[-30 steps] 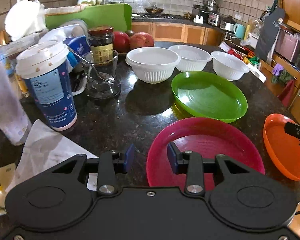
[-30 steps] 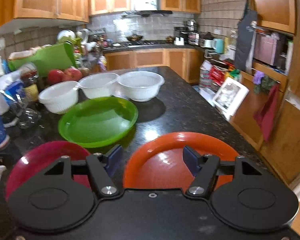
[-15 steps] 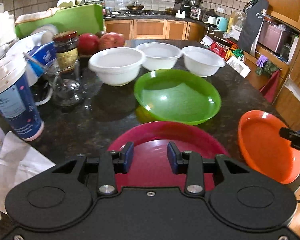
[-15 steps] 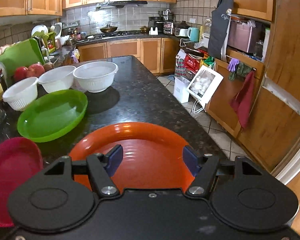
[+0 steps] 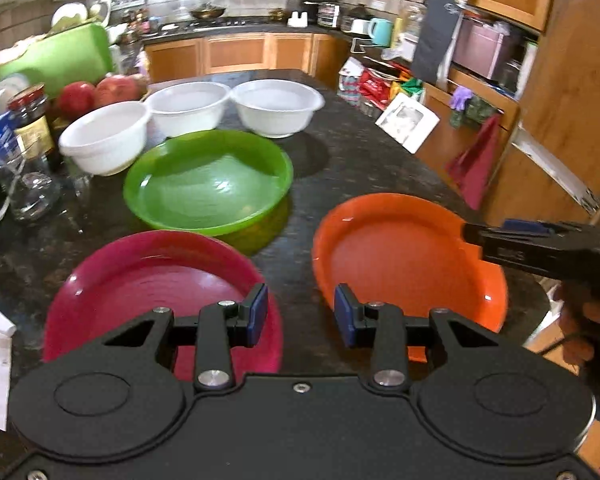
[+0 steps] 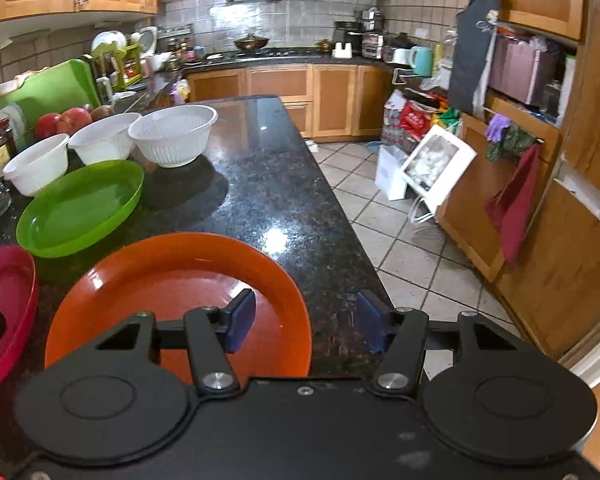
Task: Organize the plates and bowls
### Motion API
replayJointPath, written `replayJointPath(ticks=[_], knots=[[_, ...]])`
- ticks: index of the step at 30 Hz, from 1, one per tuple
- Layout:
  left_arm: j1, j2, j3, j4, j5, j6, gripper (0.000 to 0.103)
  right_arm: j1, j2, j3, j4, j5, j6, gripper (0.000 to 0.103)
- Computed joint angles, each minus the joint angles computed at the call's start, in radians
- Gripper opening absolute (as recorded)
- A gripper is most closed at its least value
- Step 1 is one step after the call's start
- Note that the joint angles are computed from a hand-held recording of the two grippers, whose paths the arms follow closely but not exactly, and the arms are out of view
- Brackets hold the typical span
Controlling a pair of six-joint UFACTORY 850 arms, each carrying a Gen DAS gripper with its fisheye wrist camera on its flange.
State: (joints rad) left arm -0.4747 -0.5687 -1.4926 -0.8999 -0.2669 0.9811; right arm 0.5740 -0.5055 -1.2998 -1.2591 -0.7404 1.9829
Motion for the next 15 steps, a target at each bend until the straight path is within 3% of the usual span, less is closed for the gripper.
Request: replayJointPath(ticks=[4, 9, 15], knots=[[-0.025, -0.011, -0.015, 0.152, 0.009, -0.153, 0.046, -0.016, 0.022, 0.039, -0.077, 0.062, 0.031, 0.060], [-0.037, -0.046, -0.062, 0.233, -0.061, -0.270, 0.046, -0.033, 0.034, 0.063, -0.140, 0.116, 0.039, 0.058], [-0.078, -0.057, -0.063, 0.555, -0.012, -0.640, 0.046, -0.055, 0.053, 0.101, -0.196, 0.178, 0.052, 0.054]])
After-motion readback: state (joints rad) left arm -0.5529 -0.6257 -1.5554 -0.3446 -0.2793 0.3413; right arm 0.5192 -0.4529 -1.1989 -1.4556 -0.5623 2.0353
